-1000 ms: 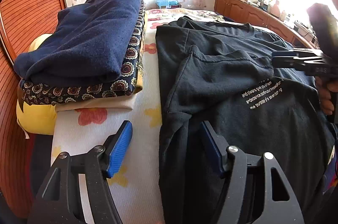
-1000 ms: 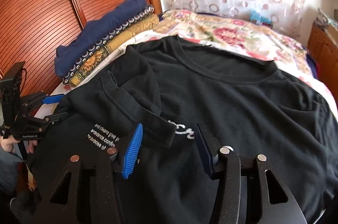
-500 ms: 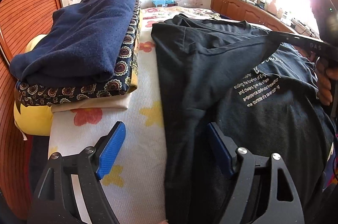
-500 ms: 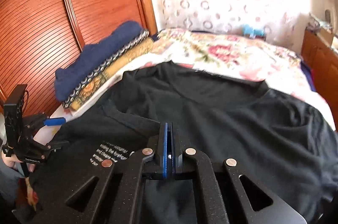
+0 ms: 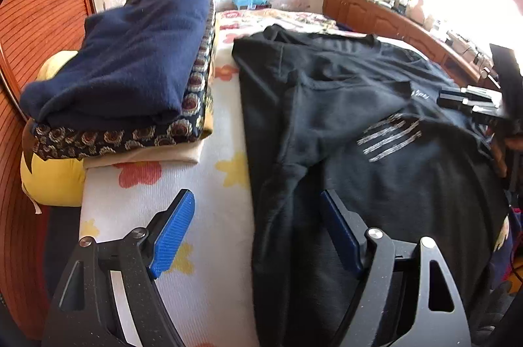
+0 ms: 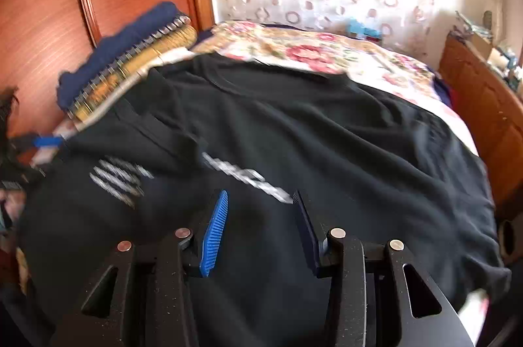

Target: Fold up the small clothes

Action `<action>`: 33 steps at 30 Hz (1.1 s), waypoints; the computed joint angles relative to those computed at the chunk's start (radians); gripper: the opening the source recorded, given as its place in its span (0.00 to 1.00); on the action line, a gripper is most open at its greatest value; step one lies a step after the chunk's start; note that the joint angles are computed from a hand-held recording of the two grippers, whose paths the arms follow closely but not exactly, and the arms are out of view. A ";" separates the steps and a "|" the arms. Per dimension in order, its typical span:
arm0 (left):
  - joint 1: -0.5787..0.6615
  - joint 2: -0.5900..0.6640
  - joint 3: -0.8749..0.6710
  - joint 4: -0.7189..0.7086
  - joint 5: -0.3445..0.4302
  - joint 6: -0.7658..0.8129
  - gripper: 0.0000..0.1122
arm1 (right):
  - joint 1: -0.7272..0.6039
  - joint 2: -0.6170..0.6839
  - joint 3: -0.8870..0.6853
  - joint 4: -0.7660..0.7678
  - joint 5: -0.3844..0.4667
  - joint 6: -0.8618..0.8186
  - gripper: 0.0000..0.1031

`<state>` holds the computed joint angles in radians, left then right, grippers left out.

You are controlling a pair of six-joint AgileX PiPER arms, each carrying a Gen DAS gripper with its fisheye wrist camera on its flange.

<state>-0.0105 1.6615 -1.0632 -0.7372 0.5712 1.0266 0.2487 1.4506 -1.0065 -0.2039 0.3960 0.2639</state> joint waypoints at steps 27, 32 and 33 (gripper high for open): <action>-0.240 0.293 -0.472 0.242 0.061 -0.395 0.41 | -0.064 -0.055 0.046 -0.100 0.089 0.100 0.68; -0.248 0.327 -0.499 0.345 0.043 -0.509 0.41 | -0.063 -0.047 0.037 -0.106 0.095 0.109 0.70; -0.246 0.329 -0.499 0.347 0.042 -0.515 0.41 | -0.061 -0.047 0.037 -0.111 0.096 0.114 0.71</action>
